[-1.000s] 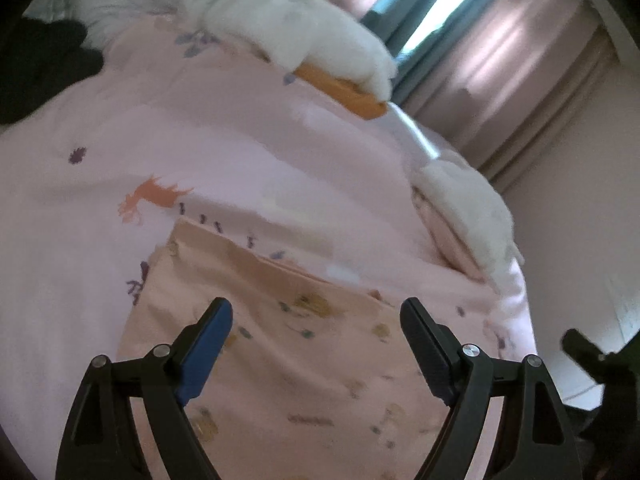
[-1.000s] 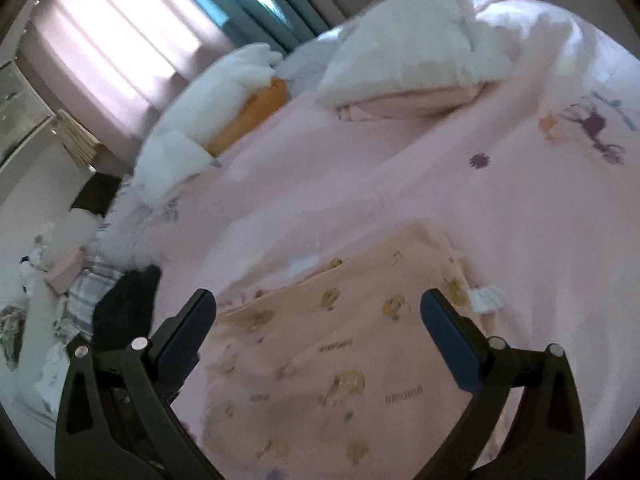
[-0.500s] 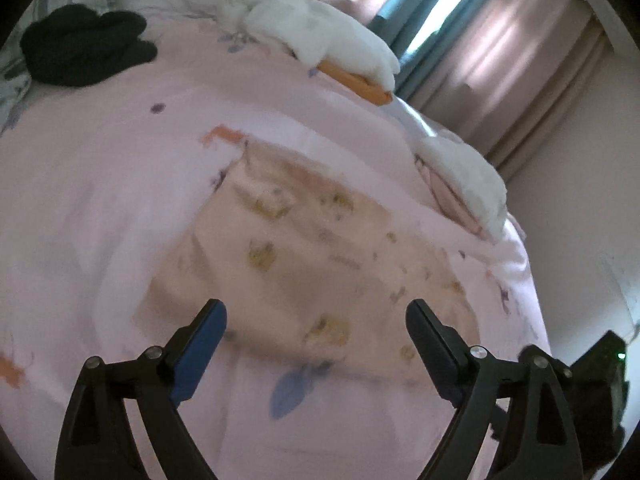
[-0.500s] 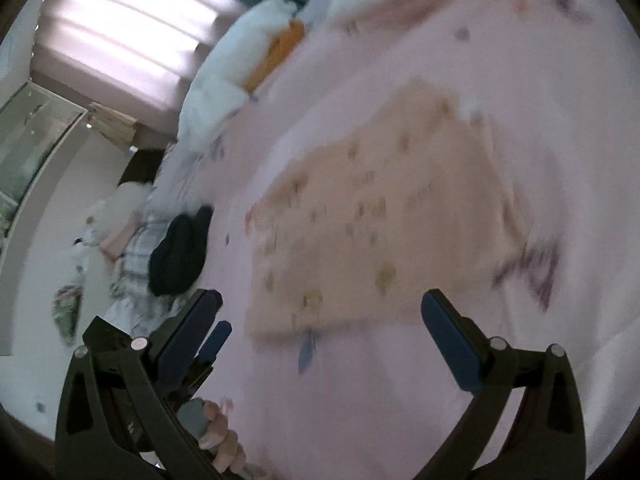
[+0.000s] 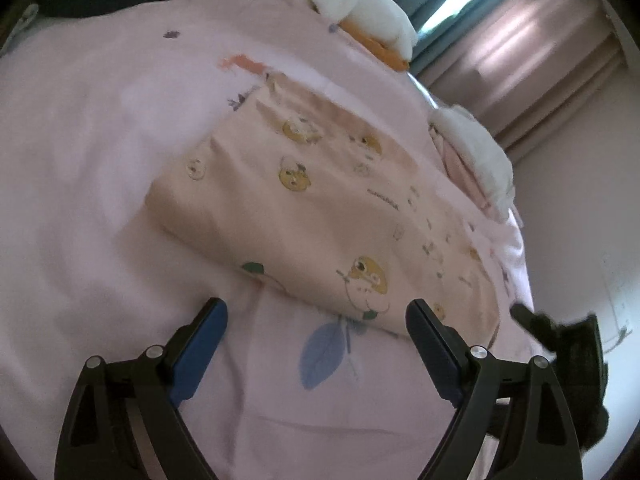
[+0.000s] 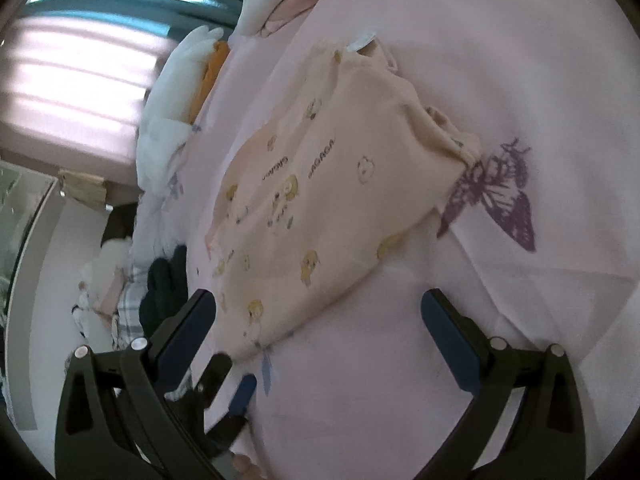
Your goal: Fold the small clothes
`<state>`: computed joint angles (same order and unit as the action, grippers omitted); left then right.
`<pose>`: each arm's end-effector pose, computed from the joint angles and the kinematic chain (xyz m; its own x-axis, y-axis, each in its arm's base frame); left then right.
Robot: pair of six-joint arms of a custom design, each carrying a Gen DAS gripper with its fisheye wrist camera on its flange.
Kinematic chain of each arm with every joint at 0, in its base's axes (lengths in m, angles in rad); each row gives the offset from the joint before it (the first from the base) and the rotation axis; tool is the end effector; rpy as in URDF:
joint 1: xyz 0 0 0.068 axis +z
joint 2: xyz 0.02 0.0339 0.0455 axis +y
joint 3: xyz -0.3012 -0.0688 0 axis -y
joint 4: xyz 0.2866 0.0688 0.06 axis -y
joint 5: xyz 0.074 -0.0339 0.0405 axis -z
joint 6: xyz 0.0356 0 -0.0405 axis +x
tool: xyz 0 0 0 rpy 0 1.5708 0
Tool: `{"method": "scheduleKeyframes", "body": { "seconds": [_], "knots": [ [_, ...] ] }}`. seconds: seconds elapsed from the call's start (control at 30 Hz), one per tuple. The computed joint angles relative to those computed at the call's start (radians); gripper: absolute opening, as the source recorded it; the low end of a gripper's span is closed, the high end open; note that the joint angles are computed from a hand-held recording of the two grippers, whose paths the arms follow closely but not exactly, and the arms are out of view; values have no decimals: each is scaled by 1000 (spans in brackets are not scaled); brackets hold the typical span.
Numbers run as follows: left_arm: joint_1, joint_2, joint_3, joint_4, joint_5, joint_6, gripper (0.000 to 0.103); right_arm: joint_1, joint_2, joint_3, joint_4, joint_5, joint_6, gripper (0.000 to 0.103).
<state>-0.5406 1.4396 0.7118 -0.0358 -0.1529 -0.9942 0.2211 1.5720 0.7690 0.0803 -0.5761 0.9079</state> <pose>0.2715 -0.1566 0.1908 -0.6706 -0.5638 -0.4821 -0.2712 0.7912 -0.5481 0.3279 0.0936 0.1815 -0.8563 0.4850 -0.1776 0.1501 0.5627 0.8129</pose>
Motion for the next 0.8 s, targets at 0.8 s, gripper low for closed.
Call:
{"method": "scheduleKeyframes", "body": {
  "seconds": [0.8],
  "knots": [
    [179, 21, -37, 185, 350, -179, 90, -5, 101, 81, 44, -15, 28, 103]
  ]
}}
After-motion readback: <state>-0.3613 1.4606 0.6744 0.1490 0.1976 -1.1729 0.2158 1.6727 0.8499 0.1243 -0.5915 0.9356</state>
